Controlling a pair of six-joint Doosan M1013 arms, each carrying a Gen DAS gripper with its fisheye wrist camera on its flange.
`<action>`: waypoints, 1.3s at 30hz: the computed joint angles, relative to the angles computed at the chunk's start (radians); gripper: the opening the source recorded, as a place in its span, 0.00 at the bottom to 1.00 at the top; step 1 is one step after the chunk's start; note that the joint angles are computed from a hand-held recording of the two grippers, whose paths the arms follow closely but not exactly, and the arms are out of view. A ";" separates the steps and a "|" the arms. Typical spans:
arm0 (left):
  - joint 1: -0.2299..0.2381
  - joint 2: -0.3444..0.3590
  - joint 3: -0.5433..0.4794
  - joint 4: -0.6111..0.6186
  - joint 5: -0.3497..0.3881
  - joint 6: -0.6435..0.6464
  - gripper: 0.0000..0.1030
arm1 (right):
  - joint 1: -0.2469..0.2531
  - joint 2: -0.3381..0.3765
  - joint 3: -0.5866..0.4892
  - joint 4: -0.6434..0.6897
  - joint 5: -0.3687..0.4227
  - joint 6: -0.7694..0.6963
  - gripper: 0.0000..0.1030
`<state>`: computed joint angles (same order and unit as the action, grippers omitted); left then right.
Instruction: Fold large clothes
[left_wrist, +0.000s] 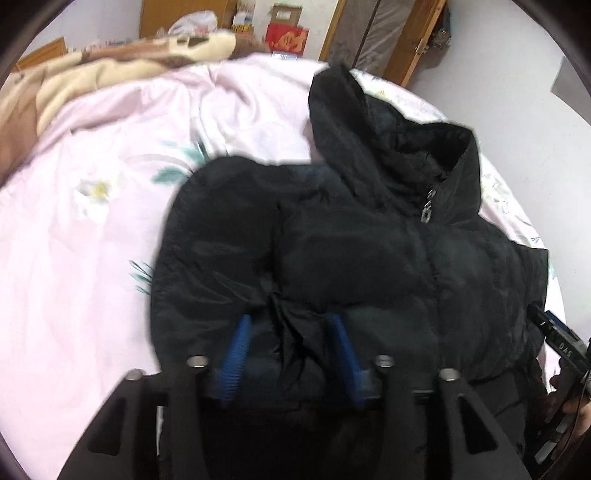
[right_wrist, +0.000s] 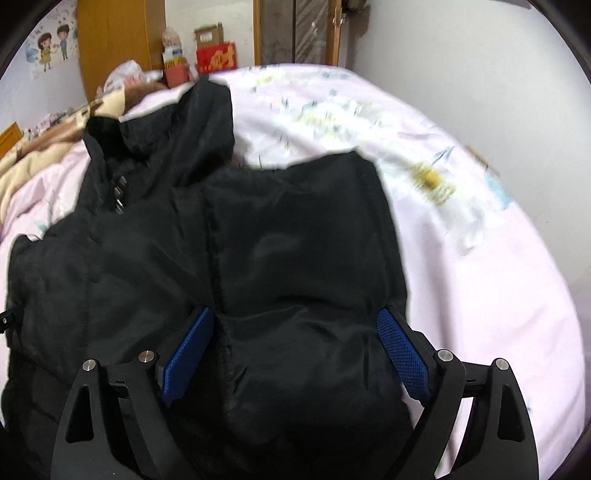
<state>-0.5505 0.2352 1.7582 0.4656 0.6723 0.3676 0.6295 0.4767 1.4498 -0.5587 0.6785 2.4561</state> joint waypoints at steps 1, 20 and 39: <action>-0.007 -0.009 -0.001 0.035 0.019 -0.026 0.57 | 0.003 -0.010 0.010 -0.018 -0.015 0.017 0.88; 0.037 0.057 -0.063 -0.196 -0.005 0.259 0.73 | 0.010 0.052 -0.065 0.320 -0.041 -0.459 0.89; 0.207 0.183 -0.410 -0.182 0.030 0.309 0.80 | -0.097 0.291 -0.643 0.379 0.140 -0.354 0.89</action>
<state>-0.3431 0.4179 1.3486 0.2839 0.7024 0.6765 0.5330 0.7678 0.8068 -0.1799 0.8182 2.1023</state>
